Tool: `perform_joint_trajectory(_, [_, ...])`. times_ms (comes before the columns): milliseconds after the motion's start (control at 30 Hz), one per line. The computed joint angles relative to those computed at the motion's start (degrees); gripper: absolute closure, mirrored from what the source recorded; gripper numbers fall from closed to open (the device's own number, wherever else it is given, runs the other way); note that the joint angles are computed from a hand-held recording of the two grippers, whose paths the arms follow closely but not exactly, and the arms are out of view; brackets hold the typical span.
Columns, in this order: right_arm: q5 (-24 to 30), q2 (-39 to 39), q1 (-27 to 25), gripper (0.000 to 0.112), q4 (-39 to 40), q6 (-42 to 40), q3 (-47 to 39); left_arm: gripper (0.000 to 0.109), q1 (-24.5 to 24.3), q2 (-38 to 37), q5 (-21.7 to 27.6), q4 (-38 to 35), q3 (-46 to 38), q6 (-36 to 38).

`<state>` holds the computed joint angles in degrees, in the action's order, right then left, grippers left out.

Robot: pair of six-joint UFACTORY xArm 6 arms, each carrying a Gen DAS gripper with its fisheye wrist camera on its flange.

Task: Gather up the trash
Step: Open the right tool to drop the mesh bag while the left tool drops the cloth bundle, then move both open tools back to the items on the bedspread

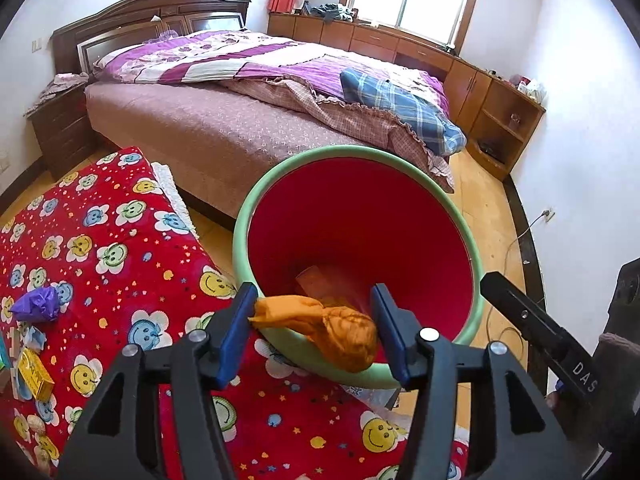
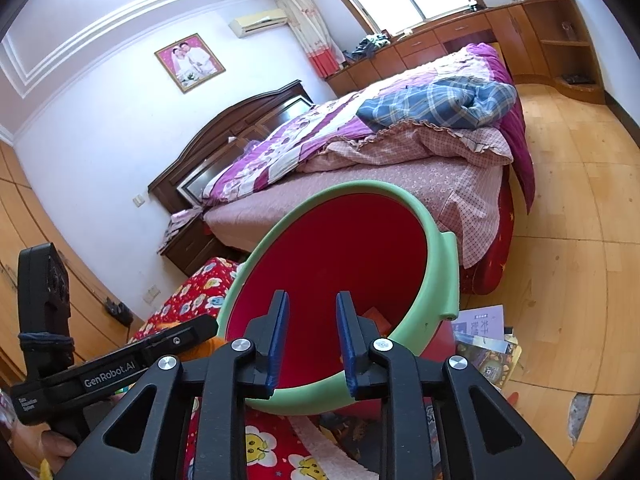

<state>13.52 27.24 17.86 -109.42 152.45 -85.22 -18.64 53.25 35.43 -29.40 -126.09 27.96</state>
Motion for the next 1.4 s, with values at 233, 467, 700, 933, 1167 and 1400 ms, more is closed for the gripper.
perform_joint_trajectory(233, [-0.41,0.33,-0.03,0.081,2.31,-2.34,-0.4,0.05,0.27,-2.68,-1.72,-2.25,4.12,2.59])
perform_joint_trajectory(467, [0.9,-0.93,0.51,0.08,2.96,-2.89,1.0,0.048,0.16,1.95,1.27,-2.5,-4.08,4.39])
perform_joint_trajectory(700, [1.42,-1.67,0.64,0.067,4.37,-3.61,2.04,0.037,0.28,0.37,0.52,-3.73,-1.3,5.57])
perform_joint_trajectory(933, [-0.17,-0.88,1.1,0.063,6.23,-6.76,0.76,0.019,1.28,-5.54,-7.05,3.32,9.54,-1.22])
perform_joint_trajectory(1167, [-1.57,0.35,2.05,0.063,9.48,-11.15,-1.13,0.017,4.06,-10.32,-12.34,9.85,17.41,-7.23])
perform_joint_trajectory(1400, [-2.9,1.77,3.35,0.063,11.9,-15.2,-3.44,0.012,7.73,-13.41,-13.51,7.77,22.17,-9.15])
